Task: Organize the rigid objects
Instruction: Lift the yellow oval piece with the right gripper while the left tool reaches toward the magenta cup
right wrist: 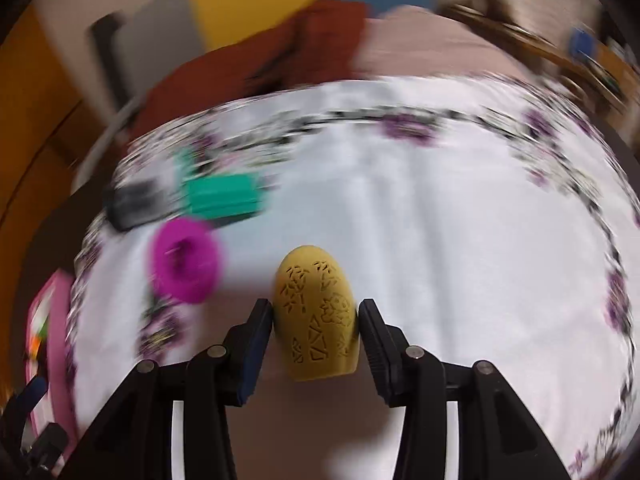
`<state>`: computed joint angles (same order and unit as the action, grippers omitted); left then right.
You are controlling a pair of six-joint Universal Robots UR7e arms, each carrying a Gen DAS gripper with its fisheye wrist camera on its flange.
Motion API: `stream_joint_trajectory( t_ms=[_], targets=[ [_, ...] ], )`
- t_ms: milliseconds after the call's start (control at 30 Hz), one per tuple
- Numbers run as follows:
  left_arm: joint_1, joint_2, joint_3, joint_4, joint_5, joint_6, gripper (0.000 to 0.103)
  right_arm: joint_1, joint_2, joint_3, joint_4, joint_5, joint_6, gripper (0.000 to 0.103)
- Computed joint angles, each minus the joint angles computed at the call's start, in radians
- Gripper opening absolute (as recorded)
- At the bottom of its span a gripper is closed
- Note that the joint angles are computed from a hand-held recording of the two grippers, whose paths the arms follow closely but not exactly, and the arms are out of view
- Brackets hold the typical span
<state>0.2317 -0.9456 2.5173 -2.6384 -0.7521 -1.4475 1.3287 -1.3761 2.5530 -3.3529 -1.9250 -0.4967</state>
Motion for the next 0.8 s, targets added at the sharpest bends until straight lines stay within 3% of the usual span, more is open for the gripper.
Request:
stream_joint_trajectory(
  t_ms=[100,267,433,467,600,800],
  targets=[
    [0.091,0.052,-0.091,0.006,0.075,0.082,0.103,-0.044,-0.048,-0.004,0.064,0.057,0.052,0.045],
    [0.214,0.117,-0.243,0.091,0.168,0.186,0.103,-0.044,-0.046,-0.013,0.074,0.054,0.066,0.045],
    [0.292,0.199,-0.379,0.248,0.176,0.296,0.103,-0.05,-0.048,-0.021,0.093,0.067,0.078,0.045],
    [0.293,0.211,-0.385,0.236,0.172,0.32,0.103,-0.054,-0.054,-0.021,0.102,0.073,0.082,0.045],
    [0.256,0.254,-0.353,-0.009,0.155,0.49,0.102,-0.061,-0.062,-0.024,0.12,0.086,0.099,0.045],
    [0.231,0.318,-0.4,-0.056,0.112,0.561,0.101,-0.07,-0.069,-0.02,0.105,0.079,0.116,0.045]
  ],
)
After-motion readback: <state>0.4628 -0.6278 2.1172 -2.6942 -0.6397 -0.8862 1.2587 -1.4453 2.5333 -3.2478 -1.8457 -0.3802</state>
